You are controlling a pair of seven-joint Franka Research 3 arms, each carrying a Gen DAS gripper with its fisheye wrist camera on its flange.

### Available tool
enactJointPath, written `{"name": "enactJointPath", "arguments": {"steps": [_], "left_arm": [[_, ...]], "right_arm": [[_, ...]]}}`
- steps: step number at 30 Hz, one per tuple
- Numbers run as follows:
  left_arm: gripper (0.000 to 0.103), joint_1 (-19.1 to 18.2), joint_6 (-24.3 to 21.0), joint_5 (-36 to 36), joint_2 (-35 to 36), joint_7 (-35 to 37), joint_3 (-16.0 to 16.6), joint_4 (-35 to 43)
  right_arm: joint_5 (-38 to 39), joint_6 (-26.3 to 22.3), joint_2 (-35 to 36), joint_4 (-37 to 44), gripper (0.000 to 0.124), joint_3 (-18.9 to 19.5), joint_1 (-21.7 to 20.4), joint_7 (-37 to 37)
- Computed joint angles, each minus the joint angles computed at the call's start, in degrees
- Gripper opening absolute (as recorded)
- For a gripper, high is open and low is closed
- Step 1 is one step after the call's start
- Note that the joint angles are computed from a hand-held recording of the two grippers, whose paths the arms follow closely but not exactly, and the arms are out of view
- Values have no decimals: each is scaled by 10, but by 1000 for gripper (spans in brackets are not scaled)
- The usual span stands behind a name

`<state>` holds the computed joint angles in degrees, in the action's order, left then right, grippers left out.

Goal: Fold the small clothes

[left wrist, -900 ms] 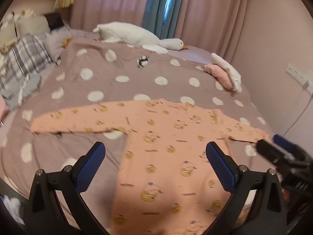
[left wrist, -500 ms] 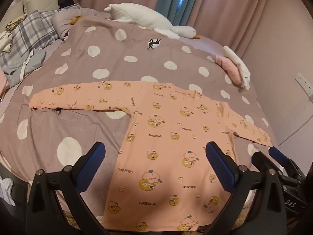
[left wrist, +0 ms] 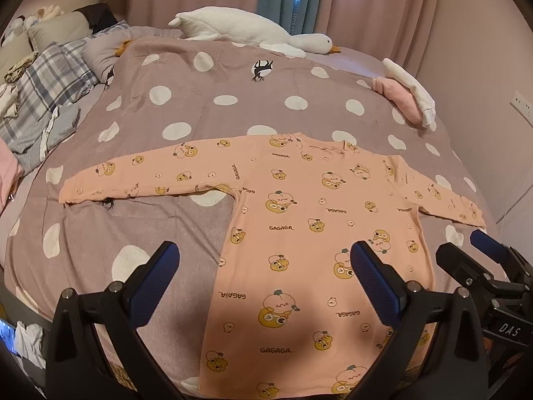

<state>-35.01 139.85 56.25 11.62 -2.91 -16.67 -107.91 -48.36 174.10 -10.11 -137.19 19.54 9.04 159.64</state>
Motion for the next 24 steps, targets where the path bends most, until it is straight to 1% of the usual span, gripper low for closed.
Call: {"name": "enactJointPath", "arguments": {"steps": [4,12,17,24], "left_arm": [[103,-3,-12,-1,5,12,0,7],[103,-3,-11,3,6,17,2,6],[103,-1,-10,1,6,25,2,5],[103,-3,-11,2,7,31,1,8]], "right_arm": [[0,-10,6,8,102,-1,4,-2],[0,-22,15,16,102,-22,30,-10],[-8,-33,15,19,102,-26,38,-2],[-15,-36,16,21,102,-34,45,8]]}}
